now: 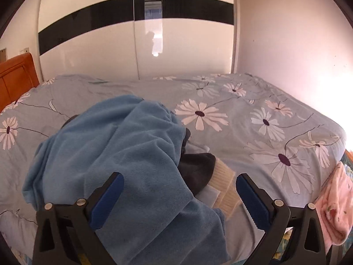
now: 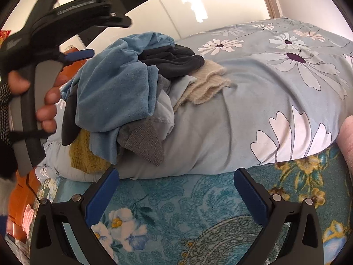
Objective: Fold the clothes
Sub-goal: 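Grasp the light blue fleece garment from the clothes pile with both grippers, then pull the light blue garment off the pile and lay it on the blanket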
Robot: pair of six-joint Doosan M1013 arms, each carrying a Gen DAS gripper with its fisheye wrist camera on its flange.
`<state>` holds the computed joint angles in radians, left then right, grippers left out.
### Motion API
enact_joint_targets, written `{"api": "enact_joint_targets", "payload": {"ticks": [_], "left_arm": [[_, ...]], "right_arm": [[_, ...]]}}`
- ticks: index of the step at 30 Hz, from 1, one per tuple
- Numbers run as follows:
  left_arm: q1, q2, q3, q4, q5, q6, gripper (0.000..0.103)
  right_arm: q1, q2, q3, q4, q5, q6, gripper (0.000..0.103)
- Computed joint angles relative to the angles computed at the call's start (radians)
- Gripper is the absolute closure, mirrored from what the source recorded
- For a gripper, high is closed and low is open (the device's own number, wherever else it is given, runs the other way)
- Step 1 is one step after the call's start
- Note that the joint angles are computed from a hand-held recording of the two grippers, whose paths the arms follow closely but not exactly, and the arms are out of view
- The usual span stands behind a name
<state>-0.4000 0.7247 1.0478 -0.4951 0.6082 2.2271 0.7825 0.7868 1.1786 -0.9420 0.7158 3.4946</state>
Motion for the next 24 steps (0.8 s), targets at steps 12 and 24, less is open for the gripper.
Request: {"api": "enact_joint_targets", "payload": {"ticks": [12,24], "left_arm": [[-0.012,0.0,0.0,0.278,-0.043,-0.25,0.092],[0.072,-0.236,0.199,0.08,-0.2,-0.069,0.095]], "right_arm": [[0.0,-0.022,0.043,-0.057,0.005,0.095,0.0],[0.027,-0.061,0.061,-0.019,0.004,0.06,0.0]]}}
